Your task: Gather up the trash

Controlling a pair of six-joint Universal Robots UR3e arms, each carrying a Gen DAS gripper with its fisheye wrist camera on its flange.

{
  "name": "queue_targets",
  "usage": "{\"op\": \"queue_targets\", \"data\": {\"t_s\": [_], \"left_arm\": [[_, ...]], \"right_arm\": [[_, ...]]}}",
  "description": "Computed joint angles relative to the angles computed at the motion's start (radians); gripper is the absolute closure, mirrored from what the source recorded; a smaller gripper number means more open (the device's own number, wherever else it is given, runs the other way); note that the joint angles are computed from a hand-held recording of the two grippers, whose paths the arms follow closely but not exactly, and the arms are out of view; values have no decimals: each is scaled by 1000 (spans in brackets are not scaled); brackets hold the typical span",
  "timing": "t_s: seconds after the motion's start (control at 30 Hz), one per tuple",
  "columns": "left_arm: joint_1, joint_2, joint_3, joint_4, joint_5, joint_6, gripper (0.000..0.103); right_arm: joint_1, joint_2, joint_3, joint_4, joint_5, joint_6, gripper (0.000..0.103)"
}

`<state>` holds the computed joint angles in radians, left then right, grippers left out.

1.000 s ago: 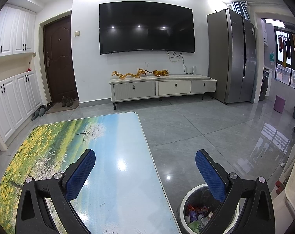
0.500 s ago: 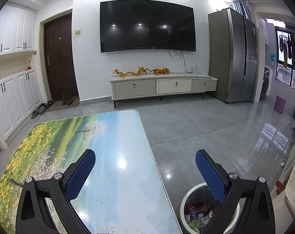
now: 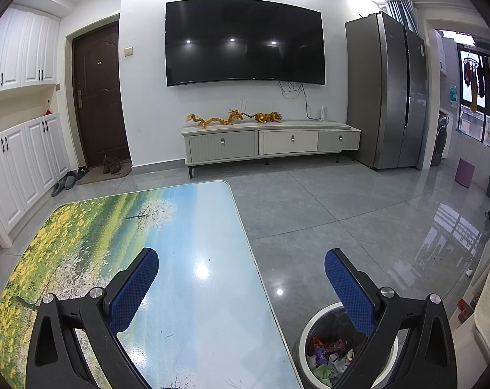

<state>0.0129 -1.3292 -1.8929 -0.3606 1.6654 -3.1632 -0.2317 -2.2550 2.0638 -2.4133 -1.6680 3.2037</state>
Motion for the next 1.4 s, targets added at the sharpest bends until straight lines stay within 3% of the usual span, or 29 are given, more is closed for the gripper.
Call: {"op": "queue_targets", "data": {"t_s": [1.4], "left_arm": [[33, -7, 13, -9, -53, 9, 0]], "right_arm": [[35, 31, -5, -27, -51, 30, 0]]}}
